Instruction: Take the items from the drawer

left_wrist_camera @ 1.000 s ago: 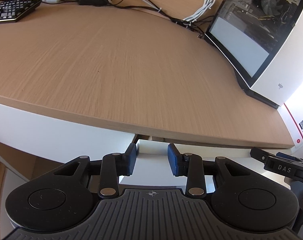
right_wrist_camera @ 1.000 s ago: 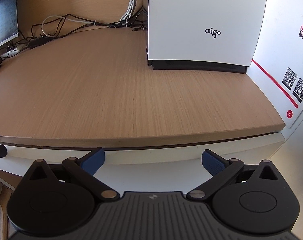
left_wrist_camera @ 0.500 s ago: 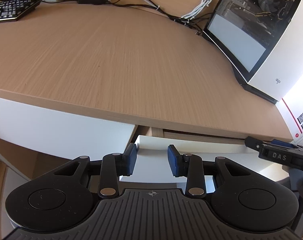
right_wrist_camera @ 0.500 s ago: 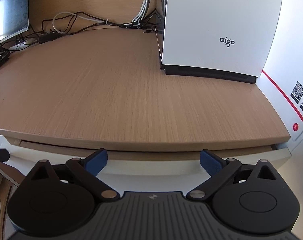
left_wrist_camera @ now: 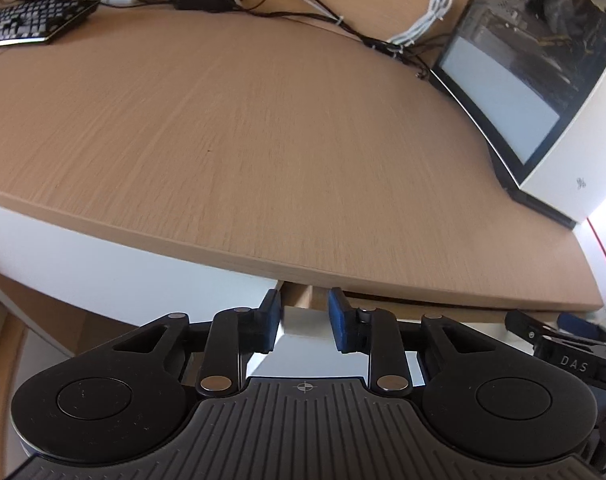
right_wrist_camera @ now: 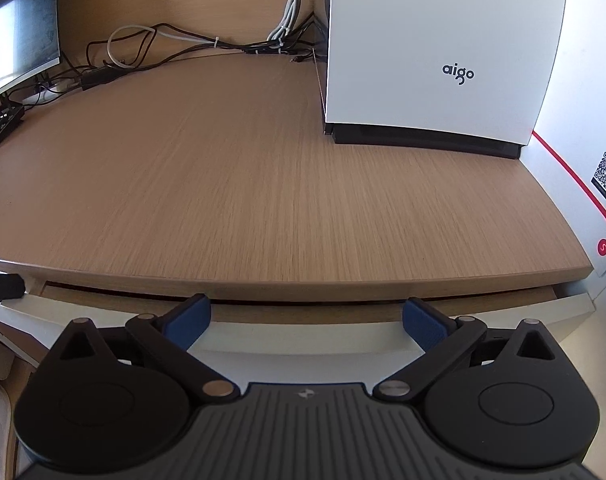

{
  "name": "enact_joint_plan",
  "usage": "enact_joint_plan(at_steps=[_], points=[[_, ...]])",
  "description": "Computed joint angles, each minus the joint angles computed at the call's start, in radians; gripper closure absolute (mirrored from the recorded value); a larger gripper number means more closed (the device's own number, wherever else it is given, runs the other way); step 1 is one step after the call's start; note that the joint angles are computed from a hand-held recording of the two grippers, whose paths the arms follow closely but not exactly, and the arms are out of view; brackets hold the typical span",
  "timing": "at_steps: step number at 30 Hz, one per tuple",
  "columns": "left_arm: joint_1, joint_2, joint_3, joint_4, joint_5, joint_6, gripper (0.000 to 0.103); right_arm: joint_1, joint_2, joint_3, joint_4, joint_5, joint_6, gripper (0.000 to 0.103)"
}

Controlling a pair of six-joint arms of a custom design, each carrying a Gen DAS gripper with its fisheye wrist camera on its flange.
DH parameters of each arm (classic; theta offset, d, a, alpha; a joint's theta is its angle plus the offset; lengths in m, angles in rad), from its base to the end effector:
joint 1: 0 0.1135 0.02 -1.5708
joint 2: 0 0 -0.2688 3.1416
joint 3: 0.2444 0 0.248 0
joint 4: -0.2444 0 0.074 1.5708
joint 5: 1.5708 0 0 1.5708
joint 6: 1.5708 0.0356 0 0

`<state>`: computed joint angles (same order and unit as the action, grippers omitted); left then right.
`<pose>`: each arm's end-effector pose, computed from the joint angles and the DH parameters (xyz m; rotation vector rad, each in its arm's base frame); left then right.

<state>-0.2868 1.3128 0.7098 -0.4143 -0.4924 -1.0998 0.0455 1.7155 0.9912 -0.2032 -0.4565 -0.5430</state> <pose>0.2340 -0.0515 0.1967 -1.1120 2.1477 0.0284 0.3412 0.0312 0.1802 -0.8710 2.2357 0.3423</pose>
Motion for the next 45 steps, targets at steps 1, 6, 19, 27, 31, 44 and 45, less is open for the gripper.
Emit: enact_joint_plan(at_steps=[1,6,19,27,31,44,45], points=[[-0.001,-0.007,-0.004,0.0,0.005,0.006,0.072,-0.005,-0.003,-0.005,0.0,-0.007,-0.006,0.002],[-0.015,-0.022,-0.018,0.002,0.008,0.026,0.072,-0.02,-0.022,-0.028,0.003,-0.021,-0.018,0.001],[-0.062,-0.028,-0.025,-0.009,-0.02,-0.013,0.071,0.0,0.025,0.022,-0.004,0.049,0.011,0.006],[-0.109,-0.004,0.067,-0.091,-0.126,-0.011,0.073,-0.001,0.068,0.071,-0.032,0.057,0.024,0.0],[-0.084,0.063,0.136,-0.03,-0.034,0.136,0.073,-0.009,0.069,0.079,-0.059,0.04,-0.006,0.0],[-0.089,0.284,0.281,-0.038,0.119,0.286,0.072,-0.065,0.008,0.01,-0.085,-0.008,-0.081,0.0],[-0.098,0.276,0.274,-0.04,0.121,0.284,0.072,-0.071,0.0,0.003,-0.087,-0.011,-0.086,0.0]])
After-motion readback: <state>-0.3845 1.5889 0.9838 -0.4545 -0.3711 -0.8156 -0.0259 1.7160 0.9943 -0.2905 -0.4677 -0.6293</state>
